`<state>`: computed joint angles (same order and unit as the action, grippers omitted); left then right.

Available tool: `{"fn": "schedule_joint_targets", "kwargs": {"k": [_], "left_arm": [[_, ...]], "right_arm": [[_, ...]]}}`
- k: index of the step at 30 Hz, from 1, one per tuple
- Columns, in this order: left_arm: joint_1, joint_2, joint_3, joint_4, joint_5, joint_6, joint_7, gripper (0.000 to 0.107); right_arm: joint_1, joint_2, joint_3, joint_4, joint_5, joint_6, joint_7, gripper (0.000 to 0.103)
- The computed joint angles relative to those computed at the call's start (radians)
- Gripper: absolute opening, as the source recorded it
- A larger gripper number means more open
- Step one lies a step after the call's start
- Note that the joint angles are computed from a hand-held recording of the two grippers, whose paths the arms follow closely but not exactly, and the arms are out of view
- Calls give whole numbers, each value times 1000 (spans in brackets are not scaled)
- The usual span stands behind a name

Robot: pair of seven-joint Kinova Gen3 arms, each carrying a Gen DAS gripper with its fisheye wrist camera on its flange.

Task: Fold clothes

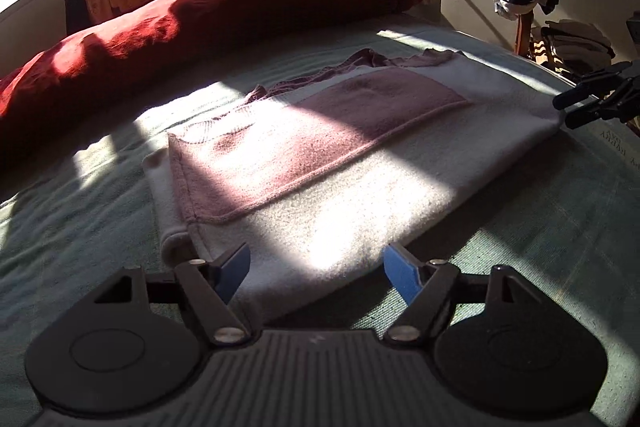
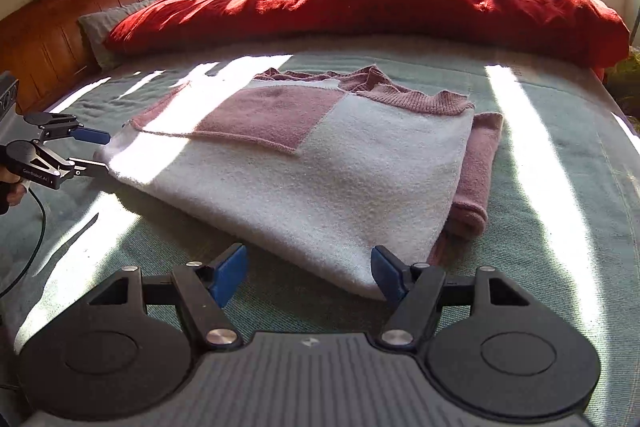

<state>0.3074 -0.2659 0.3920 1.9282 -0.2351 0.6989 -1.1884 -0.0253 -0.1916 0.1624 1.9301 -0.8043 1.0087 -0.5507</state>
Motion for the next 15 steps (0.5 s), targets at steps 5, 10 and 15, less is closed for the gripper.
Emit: {"fn": "schedule_joint_targets", "kwargs": {"k": [5,10,15], "left_arm": [[5,60,25,-28,-12,-69,34,75],[42,131,36,-57,-82,-60,113,75],[91,108,-18,-30,-112,24,158,77]], "right_arm": [[-25,42,-7,-11,-88,-10,36,72],[-31,54,-98,-1,31,-128,-73,72],[-3,17,-14,26,26,-57,-55,70]]}}
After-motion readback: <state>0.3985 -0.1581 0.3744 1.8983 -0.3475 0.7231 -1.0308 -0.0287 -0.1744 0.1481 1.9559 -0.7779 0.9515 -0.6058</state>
